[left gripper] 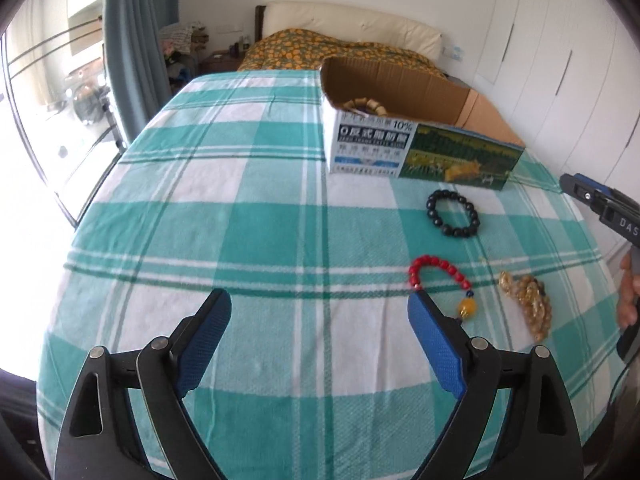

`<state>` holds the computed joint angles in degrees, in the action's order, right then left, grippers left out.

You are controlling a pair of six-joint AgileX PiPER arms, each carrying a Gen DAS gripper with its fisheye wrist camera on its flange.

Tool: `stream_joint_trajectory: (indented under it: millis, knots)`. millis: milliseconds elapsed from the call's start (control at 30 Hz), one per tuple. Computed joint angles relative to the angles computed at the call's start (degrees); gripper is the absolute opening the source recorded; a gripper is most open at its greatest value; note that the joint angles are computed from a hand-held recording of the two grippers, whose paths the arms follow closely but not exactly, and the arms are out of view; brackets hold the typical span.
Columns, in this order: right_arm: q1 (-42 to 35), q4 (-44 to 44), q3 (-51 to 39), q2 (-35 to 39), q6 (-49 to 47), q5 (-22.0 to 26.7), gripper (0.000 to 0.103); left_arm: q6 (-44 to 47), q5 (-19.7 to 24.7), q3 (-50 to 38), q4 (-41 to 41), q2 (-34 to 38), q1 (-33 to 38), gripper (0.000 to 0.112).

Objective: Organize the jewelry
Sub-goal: 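Withdraw both tools from the box back over the remaining bracelets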

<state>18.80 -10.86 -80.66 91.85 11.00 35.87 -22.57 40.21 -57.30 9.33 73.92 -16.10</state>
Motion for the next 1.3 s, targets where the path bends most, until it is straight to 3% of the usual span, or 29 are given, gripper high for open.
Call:
stream_joint_trajectory:
  millis: [167,367,667,1300]
  knots:
    - [0.56,-8.83,18.47,-11.66,12.04,-2.73,0.057,-13.51,-1.06,8.47,8.48,-2.70,-5.11,0.091]
    - [-4.38,-7.58,27.46,-15.98,13.80,-2.69,0.057,-27.23,-1.47,12.95,20.23,-2.12,-11.60,0.091]
    - [-6.36,-4.90,29.34,-13.60,11.72,-4.08,0.057,-22.03,-2.47,12.65,16.87,-1.29,-10.81,0.102]
    - [-5.22,-6.67,28.77,-12.93,13.28,-3.36,0.064,-22.63,-2.23,12.54,17.30,-1.14,-11.07,0.103]
